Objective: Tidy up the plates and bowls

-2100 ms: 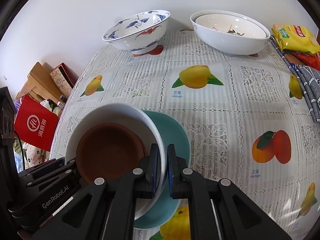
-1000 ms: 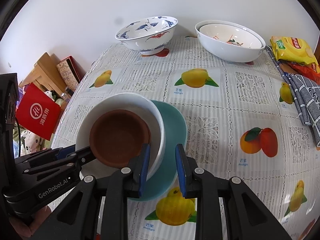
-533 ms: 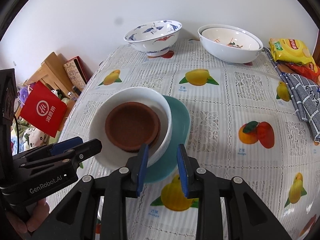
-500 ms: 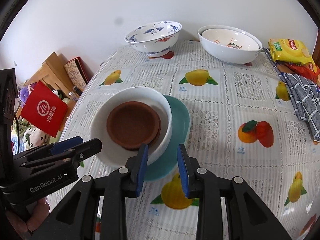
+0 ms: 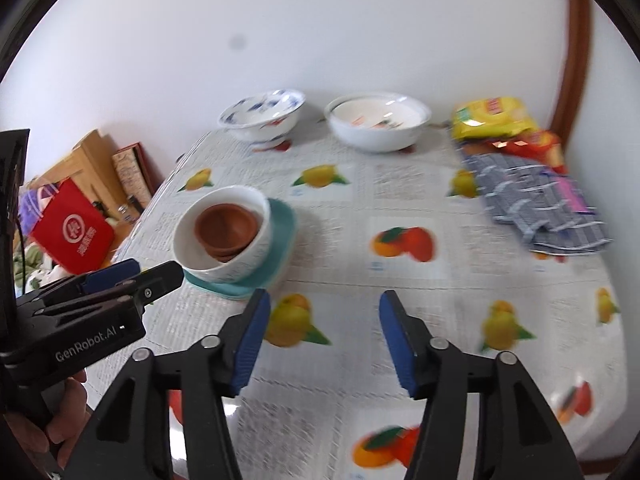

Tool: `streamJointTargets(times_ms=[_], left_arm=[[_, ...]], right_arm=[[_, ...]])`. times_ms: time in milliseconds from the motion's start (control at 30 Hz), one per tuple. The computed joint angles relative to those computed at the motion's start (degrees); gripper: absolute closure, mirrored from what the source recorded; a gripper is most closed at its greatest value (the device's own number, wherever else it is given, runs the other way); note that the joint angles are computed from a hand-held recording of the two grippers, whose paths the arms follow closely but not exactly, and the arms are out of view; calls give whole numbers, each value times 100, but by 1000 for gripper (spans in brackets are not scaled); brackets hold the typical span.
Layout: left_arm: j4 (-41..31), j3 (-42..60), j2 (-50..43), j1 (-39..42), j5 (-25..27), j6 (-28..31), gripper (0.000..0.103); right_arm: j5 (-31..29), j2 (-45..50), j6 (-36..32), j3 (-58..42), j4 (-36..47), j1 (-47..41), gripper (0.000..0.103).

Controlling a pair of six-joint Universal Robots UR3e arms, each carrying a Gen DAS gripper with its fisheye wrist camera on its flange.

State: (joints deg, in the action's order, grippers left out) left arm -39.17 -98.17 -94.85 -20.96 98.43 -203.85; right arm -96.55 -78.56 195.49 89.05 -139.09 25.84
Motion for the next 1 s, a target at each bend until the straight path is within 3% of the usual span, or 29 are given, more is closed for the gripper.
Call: streamJointTargets(times_ms=[233,333,433,567,1000], left_arm=[[-28,267,-31,-1114,1052,-475,27],[-152,405,-47,-1495,1453,-669,23],[-306,469,39,-1822,1748,-856,20],[-433,464,154,-2213,2172,-1112,12],[-840,589,208,-2808,2793,-1558,11]], right_arm=[[106,-1604,186,1323,122,-424,43],[-106,-2211,223,1747,209,-462,41],[-256,-2767,196,2116,196,-471,23],[-516,-3334,263,2391,358,-397,12],[-785,-4024,494,2705,585,-172,11]])
